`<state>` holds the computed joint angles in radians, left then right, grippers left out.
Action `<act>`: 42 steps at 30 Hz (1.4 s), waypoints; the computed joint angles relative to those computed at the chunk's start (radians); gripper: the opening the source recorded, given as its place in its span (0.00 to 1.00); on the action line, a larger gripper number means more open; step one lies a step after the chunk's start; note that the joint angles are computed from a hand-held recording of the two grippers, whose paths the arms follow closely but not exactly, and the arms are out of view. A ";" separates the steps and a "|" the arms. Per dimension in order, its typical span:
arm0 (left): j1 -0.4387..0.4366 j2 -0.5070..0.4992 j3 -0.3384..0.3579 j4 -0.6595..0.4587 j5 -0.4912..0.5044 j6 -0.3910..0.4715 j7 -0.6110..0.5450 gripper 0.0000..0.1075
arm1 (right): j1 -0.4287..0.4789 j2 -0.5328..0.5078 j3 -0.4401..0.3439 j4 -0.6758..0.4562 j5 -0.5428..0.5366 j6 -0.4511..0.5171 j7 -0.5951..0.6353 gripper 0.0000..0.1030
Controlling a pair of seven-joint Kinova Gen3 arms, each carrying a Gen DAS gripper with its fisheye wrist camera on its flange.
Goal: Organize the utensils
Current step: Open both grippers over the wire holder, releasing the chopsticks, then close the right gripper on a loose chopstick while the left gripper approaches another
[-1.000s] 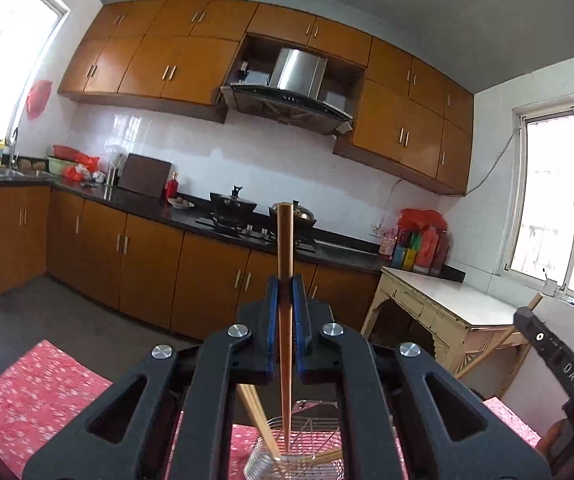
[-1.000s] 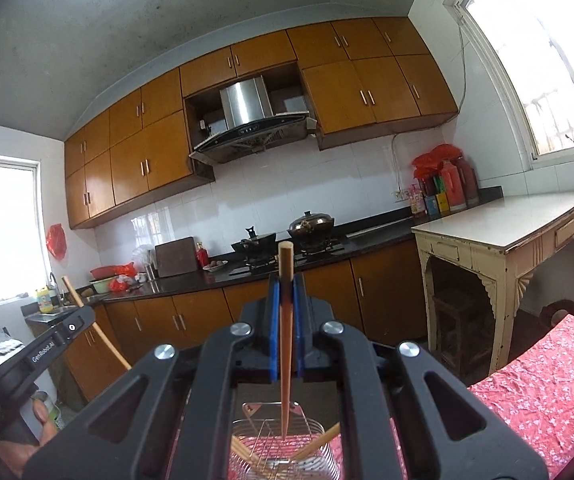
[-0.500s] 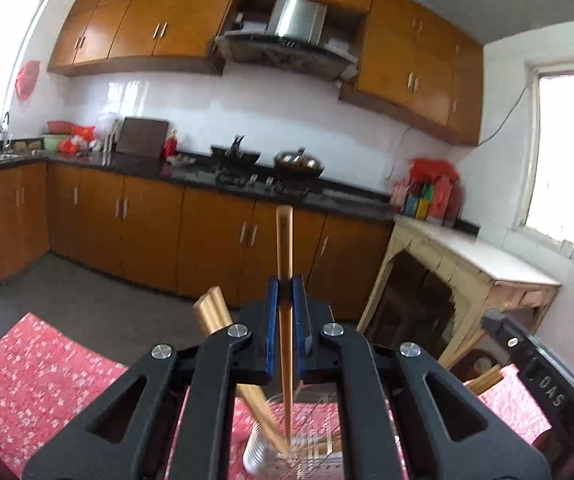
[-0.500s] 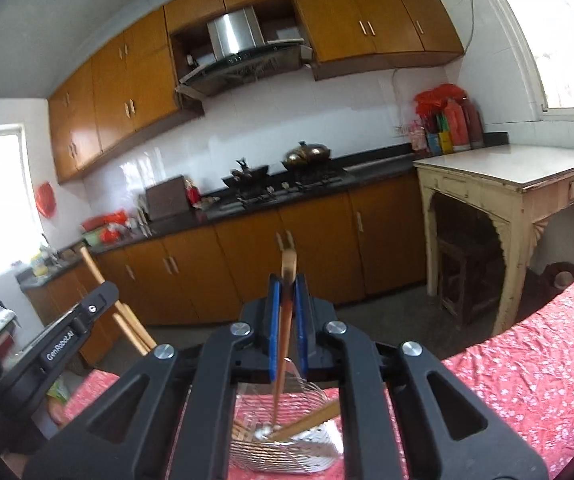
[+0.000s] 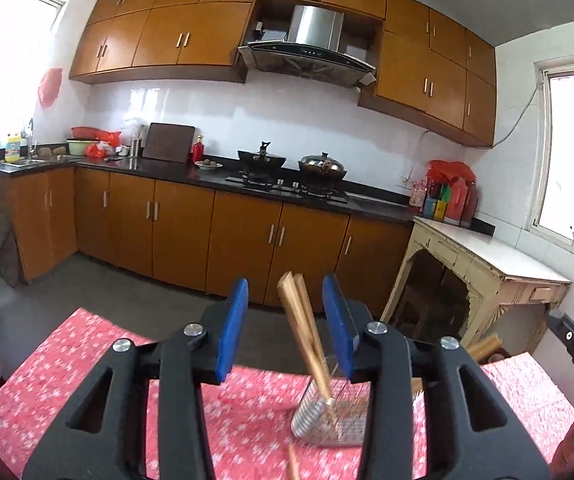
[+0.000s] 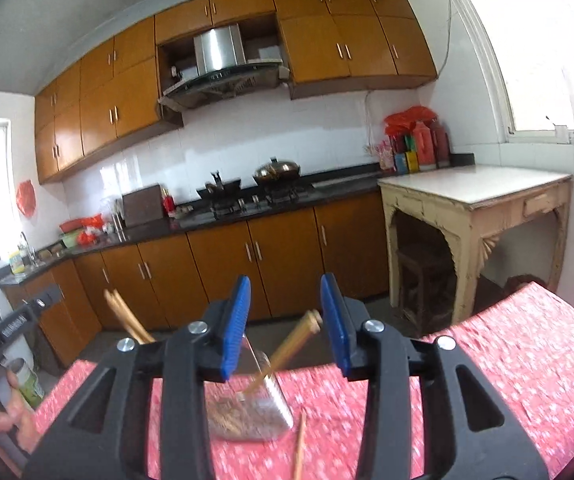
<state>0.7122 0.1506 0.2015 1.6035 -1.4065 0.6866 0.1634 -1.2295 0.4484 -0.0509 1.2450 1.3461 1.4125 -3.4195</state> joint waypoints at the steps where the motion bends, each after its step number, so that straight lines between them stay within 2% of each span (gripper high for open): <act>1: 0.003 -0.014 0.002 0.025 0.005 0.007 0.001 0.39 | -0.006 -0.004 -0.008 0.020 -0.019 0.008 -0.013 0.36; 6: 0.000 -0.053 0.036 0.143 0.037 0.030 0.014 0.42 | -0.004 0.003 -0.054 0.103 -0.145 -0.004 -0.083 0.36; 11: 0.001 -0.049 0.070 0.233 0.092 0.028 0.011 0.42 | 0.027 0.034 -0.090 0.180 -0.290 -0.138 -0.150 0.36; 15: 0.025 -0.027 0.078 0.272 0.143 0.015 -0.010 0.42 | 0.036 0.067 -0.089 0.191 -0.376 -0.243 -0.135 0.31; 19: 0.037 -0.019 0.071 0.310 0.180 -0.030 -0.020 0.44 | 0.027 0.099 -0.068 0.167 -0.440 -0.284 -0.070 0.31; 23: 0.046 -0.010 0.060 0.320 0.218 -0.064 -0.045 0.45 | 0.013 0.122 -0.040 0.137 -0.486 -0.283 -0.022 0.29; 28: 0.061 -0.002 0.045 0.318 0.229 -0.071 -0.062 0.46 | 0.027 0.135 -0.020 0.091 -0.558 -0.263 0.064 0.11; 30: 0.063 0.001 0.042 0.314 0.242 -0.074 -0.077 0.47 | 0.033 0.134 -0.009 0.084 -0.576 -0.254 0.073 0.08; 35: 0.070 0.006 0.031 0.316 0.254 -0.092 -0.089 0.47 | 0.067 0.089 0.015 0.154 -0.601 -0.252 0.003 0.08; 42: 0.072 0.015 0.022 0.305 0.297 -0.116 -0.143 0.47 | 0.125 0.035 0.010 0.255 -0.588 -0.192 -0.125 0.08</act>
<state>0.7842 0.1652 0.2237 1.9083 -1.1093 0.5710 0.0201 -1.1049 0.4835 -0.0406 1.4996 0.7582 1.2207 -3.5446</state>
